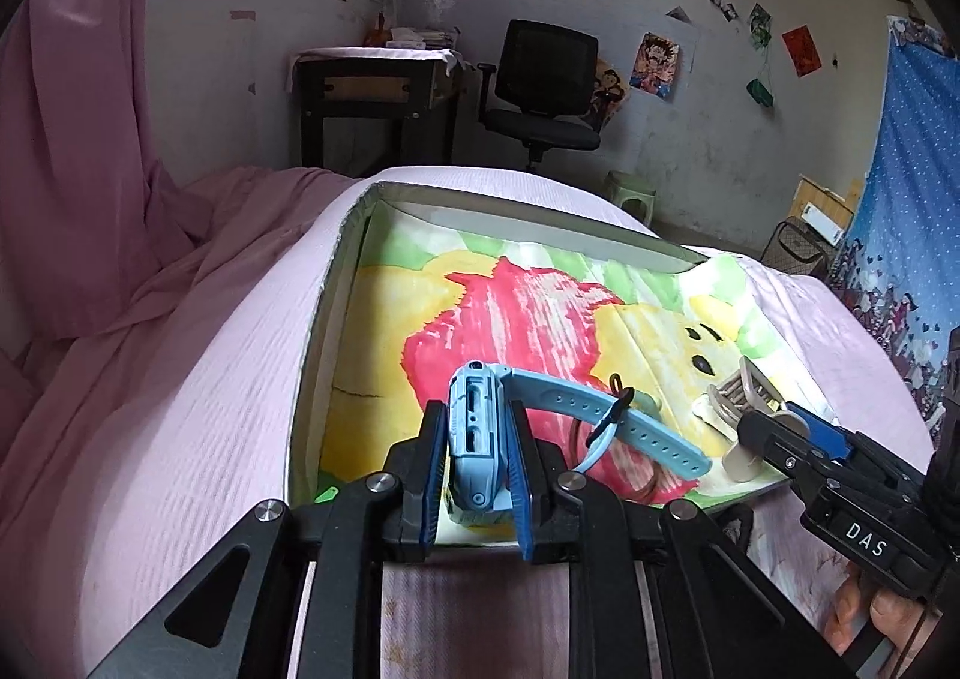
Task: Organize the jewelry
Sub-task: 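Lower the watch into the tray and open the left tool while the right tool releases the clip there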
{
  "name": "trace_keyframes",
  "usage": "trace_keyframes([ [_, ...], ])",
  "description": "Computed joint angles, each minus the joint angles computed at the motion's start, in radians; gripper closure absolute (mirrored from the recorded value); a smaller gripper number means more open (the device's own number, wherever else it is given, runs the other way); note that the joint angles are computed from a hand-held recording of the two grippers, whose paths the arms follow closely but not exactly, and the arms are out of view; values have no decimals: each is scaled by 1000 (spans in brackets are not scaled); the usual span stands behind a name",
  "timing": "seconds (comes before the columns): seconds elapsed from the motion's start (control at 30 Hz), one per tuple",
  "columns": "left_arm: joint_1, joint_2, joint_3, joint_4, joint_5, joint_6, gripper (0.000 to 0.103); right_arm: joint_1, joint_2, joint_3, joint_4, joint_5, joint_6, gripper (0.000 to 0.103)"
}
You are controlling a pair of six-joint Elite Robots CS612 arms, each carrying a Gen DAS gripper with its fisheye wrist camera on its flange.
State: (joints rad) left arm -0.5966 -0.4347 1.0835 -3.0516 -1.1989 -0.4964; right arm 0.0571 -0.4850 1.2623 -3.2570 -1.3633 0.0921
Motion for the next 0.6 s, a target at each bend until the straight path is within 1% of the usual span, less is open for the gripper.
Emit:
trace_keyframes([
  [0.07,1,-1,7,-23,-15,0,79,-2,-2,4,-3,5,6,51],
  [0.1,1,-2,12,-37,-17,-2,75,-2,-3,5,-5,6,8,51],
  [0.17,-2,-4,26,-71,2,-11,62,-4,-5,11,-14,7,15,48],
  [0.2,-4,-6,36,-97,16,-18,50,-5,-5,15,-29,8,19,46],
  [0.23,-4,-6,42,-117,18,-21,46,-5,-5,17,-42,9,23,44],
  [0.3,-3,-10,59,-164,17,-32,45,-8,-10,33,-79,12,29,43],
  [0.37,-3,-15,75,-202,14,-39,38,-9,-16,47,-107,11,31,42],
  [0.43,-7,-19,94,-242,24,-35,28,-9,-22,65,-143,9,33,38],
  [0.5,-14,-25,114,-281,40,-18,23,-10,-27,84,-188,5,36,30],
  [0.57,-20,-31,134,-313,50,4,18,-12,-33,104,-235,2,41,25],
  [0.6,-24,-35,145,-330,58,19,11,-12,-37,114,-258,-2,43,22],
])
